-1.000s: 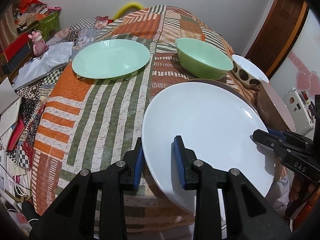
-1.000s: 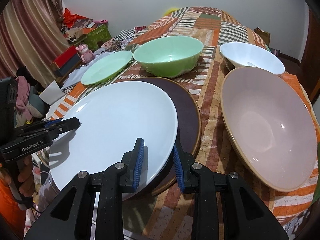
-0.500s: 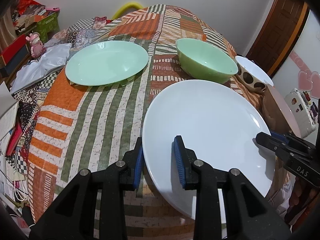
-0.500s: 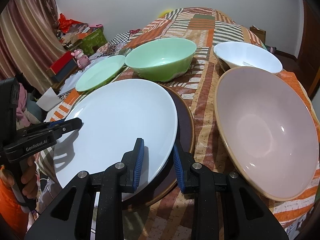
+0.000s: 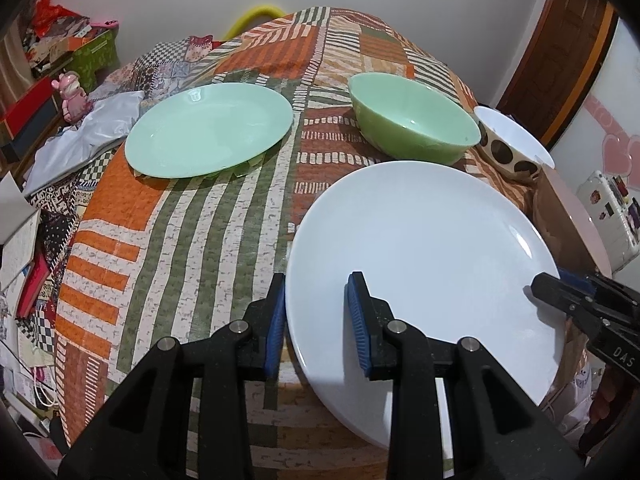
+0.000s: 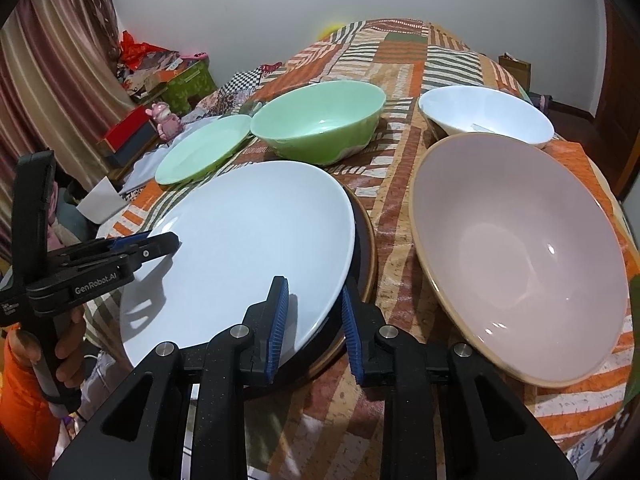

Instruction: Organize plates and bowls

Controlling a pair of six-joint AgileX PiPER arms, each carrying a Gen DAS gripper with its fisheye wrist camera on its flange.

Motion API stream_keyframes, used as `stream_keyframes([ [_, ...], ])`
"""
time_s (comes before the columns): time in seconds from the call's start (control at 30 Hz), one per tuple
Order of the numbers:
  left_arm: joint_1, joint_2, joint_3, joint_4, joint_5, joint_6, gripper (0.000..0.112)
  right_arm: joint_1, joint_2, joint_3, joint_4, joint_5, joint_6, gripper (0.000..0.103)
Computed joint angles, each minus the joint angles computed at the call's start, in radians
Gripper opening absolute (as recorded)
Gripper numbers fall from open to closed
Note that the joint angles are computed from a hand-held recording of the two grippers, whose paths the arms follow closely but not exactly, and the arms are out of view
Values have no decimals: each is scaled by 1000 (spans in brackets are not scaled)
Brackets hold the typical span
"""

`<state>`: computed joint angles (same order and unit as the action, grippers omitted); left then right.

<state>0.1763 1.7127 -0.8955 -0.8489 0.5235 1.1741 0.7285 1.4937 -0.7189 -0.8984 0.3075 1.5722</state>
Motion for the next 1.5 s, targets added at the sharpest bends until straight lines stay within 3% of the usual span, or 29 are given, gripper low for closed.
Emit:
stream_keyframes([
  [0.23, -9, -7, 12, 16, -7, -6, 30, 10, -19, 14, -33, 14, 37, 22],
  [0.33, -9, -18, 21, 24, -12, -10, 30, 42, -15, 1, -30, 90, 39, 23],
  [0.73, 124, -113, 24, -20, 59, 42, 31, 35, -81, -6, -20, 106, -20, 26],
  [0.87, 174, -132, -13, -21, 85, 35, 34, 19, -60, -69, 27, 88, -122, 26],
  [1.13, 242, -105, -139, -27, 101, 25, 54, -5, 72, -257, 187, 64, -384, 26],
  [1.5, 243, 118, -445, 131, 139, -153, 62, -56, 325, -573, 683, 97, -951, 33],
])
